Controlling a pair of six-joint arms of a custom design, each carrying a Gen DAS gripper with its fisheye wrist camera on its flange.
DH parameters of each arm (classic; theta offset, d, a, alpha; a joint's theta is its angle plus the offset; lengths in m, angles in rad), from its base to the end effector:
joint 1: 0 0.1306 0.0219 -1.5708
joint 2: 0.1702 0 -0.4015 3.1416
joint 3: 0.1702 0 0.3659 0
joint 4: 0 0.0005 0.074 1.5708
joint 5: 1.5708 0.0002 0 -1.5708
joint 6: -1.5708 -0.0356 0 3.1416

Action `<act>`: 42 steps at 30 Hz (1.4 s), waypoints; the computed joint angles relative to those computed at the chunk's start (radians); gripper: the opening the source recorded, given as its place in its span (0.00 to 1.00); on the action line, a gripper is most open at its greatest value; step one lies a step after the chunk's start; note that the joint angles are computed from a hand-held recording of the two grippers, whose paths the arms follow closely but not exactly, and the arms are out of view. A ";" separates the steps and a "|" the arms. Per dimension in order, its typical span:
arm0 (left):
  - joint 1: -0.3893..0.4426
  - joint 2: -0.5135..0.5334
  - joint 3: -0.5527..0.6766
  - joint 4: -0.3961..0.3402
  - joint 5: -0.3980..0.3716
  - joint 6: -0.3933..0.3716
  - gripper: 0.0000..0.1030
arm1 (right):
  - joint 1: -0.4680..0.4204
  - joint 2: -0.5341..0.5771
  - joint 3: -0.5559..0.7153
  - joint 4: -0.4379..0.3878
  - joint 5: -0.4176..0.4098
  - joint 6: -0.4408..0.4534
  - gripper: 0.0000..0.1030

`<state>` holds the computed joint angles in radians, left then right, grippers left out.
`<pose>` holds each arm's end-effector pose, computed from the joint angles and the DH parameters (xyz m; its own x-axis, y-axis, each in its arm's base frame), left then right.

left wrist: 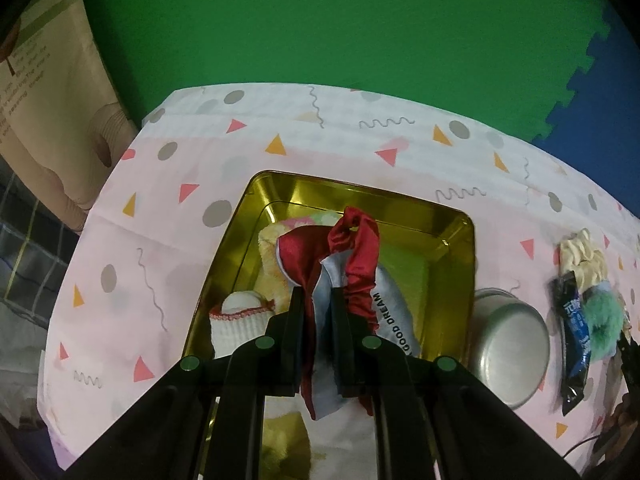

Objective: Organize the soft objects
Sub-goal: 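Carry the red-trimmed white cloth into the tin tray and open the left gripper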

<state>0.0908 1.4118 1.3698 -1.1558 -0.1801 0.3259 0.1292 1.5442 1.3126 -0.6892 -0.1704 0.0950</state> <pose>0.4292 0.0450 0.4151 -0.8292 -0.3918 -0.3986 -0.4430 0.8956 0.0414 0.4965 0.0701 0.3570 -0.7642 -0.1935 -0.6153 -0.3026 0.9500 0.0770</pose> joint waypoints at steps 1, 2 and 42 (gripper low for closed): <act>0.002 0.003 0.000 0.000 -0.004 -0.001 0.10 | 0.002 0.001 0.001 0.000 0.002 0.000 0.32; 0.004 0.005 -0.001 0.002 -0.005 -0.001 0.11 | 0.002 0.001 0.001 0.000 0.003 0.000 0.32; -0.063 -0.258 -0.198 0.085 -0.127 0.112 0.52 | 0.038 -0.005 -0.008 0.009 0.111 0.048 0.33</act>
<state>0.0277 1.1537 1.1713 -1.0708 -0.3071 0.4378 0.1674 1.5388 1.3046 -0.6802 -0.0599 0.1427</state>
